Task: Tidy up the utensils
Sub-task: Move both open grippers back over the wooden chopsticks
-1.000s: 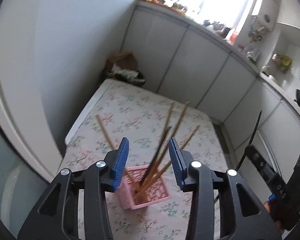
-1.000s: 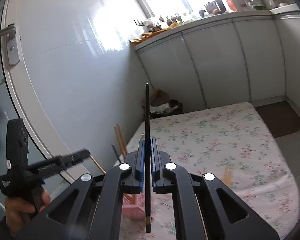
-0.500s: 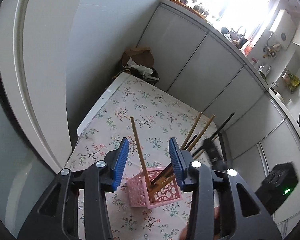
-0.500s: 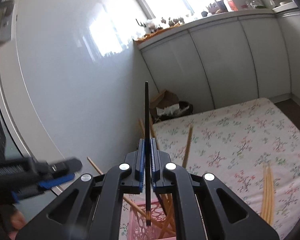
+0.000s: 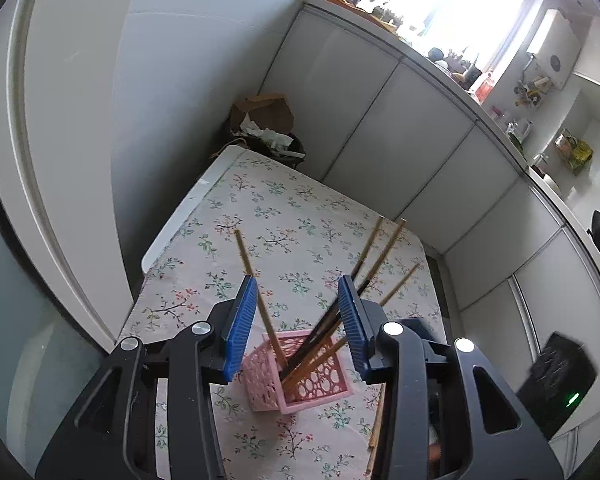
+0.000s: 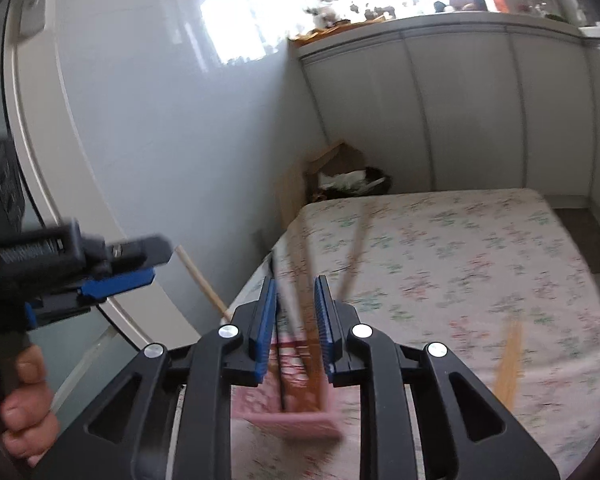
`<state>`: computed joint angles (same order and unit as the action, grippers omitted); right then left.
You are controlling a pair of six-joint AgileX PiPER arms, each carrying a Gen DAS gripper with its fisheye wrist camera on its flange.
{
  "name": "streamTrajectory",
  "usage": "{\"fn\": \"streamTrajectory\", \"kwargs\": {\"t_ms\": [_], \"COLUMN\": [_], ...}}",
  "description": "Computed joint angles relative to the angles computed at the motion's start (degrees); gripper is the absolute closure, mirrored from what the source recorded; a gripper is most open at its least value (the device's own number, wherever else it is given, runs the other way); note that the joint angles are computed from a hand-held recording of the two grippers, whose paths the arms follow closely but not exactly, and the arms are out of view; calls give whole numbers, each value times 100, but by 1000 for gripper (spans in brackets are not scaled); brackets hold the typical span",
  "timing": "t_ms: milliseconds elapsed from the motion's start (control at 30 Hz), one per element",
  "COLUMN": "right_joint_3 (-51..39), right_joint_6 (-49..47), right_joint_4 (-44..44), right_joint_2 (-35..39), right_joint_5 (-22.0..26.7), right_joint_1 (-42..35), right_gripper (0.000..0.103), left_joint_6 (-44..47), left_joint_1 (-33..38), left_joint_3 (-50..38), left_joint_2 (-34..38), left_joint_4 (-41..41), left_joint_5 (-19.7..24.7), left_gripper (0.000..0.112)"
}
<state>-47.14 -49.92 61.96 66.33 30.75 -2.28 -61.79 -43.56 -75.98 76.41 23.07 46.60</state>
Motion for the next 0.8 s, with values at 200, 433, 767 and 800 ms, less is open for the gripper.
{"fn": "streamTrajectory", "kwargs": {"t_ms": [200,433,767,800], "right_joint_3": [-1043,-1309,-1460,-1472], "right_joint_6": [1276,1262,1773,1822], "right_joint_4": [-1771,-2298,-3178,-3221], "right_joint_2": [487,1271,2248,2341], "right_joint_5": [1876,2640,2821,2784], "right_joint_1": [-1881,-3108,-2855,-2781], "right_gripper": [83,82,82,82], "left_joint_6": [-128,-20,836,924], "left_joint_1": [-557,-1433,-1765,-1763], "left_joint_3": [-320,-959,-1963,-2064], "left_joint_2": [198,875,2393,2541], "left_joint_4": [392,674,-240,-305], "left_joint_5": [184,511,874,945], "left_gripper": [73,73,71,71]}}
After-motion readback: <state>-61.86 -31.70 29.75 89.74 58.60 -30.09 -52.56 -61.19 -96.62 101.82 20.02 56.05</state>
